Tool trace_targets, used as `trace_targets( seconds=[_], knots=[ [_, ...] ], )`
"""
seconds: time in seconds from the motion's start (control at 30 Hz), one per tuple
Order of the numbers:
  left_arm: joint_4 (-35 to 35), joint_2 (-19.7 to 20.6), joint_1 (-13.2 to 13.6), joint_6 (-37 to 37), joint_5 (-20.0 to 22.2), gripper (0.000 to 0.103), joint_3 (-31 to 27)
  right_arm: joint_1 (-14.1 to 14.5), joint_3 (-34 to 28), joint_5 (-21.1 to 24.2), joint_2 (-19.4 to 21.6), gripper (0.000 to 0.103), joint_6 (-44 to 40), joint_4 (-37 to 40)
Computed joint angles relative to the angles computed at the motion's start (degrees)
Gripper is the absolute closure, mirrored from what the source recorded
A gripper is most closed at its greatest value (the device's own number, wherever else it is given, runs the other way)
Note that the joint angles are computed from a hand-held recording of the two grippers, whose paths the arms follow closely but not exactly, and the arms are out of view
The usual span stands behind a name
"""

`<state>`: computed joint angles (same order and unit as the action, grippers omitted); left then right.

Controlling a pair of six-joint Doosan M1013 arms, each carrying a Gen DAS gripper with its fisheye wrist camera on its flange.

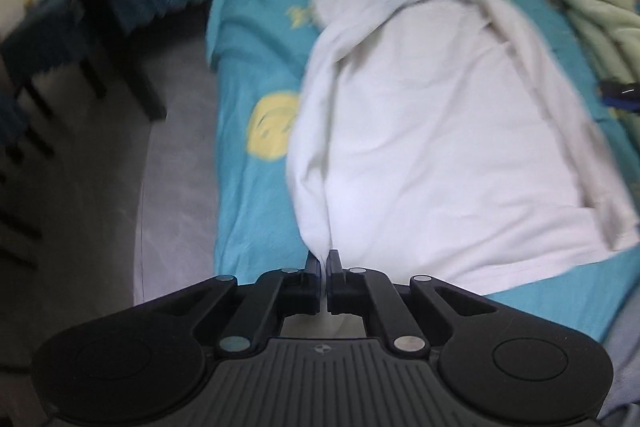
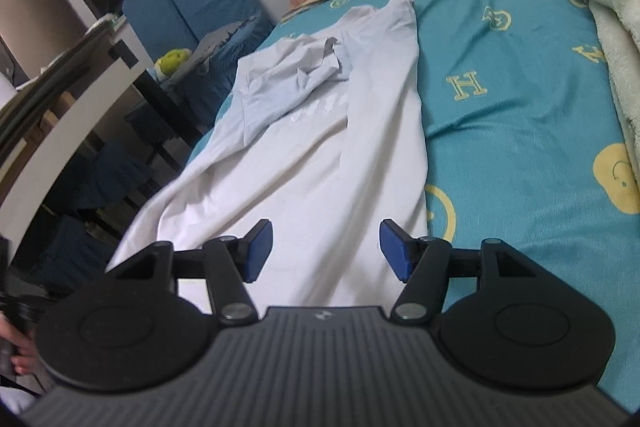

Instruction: Fold clothes

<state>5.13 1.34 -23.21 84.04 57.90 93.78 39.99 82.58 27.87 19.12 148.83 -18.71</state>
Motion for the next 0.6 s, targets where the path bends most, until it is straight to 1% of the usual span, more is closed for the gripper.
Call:
trace_targets(
  seconds=[0.13,0.23,0.37,0.4,0.47,0.5,0.57,0.6],
  knots=[
    [4.6,-2.2,-6.3,0.9,2.5,0.1,-3.1,0.0,0.3,0.4,-0.2,0.04,-0.9,1.2],
    [7.7,-2.0,-11.5,-1.2,6.0,0.1,-5.0,0.0,0.6,0.1,-0.4,0.04,-1.2,1.3],
    [8.0,-0.3,-15.8,-4.5,8.0,0.1,-3.9,0.0,0.7,-0.2,-0.6,0.04,-2.0,1.3],
    [8.5,0.4,-16.4,-4.9,8.3,0.099,-3.3,0.0,0.8,-0.4,-0.7,0.04,-2.5,1.8],
    [8.1,2.4,-16.9,-5.7,9.1,0.099,-2.6,-0.1,1.1,-0.6,-0.9,0.04,-4.0,3.2],
    [7.5,3.0,-17.0,-5.2,9.6,0.096,-2.4,-0.1,1.2,-0.7,-1.0,0.04,-4.8,4.0],
    [6.2,3.9,-16.9,-3.0,10.2,0.087,-2.3,-0.2,1.7,-1.2,-1.3,0.04,-5.9,5.6],
    [5.5,3.7,-16.5,-2.1,9.4,0.079,-2.2,-0.2,1.9,-1.3,-1.5,0.04,-5.9,5.9]
  ],
)
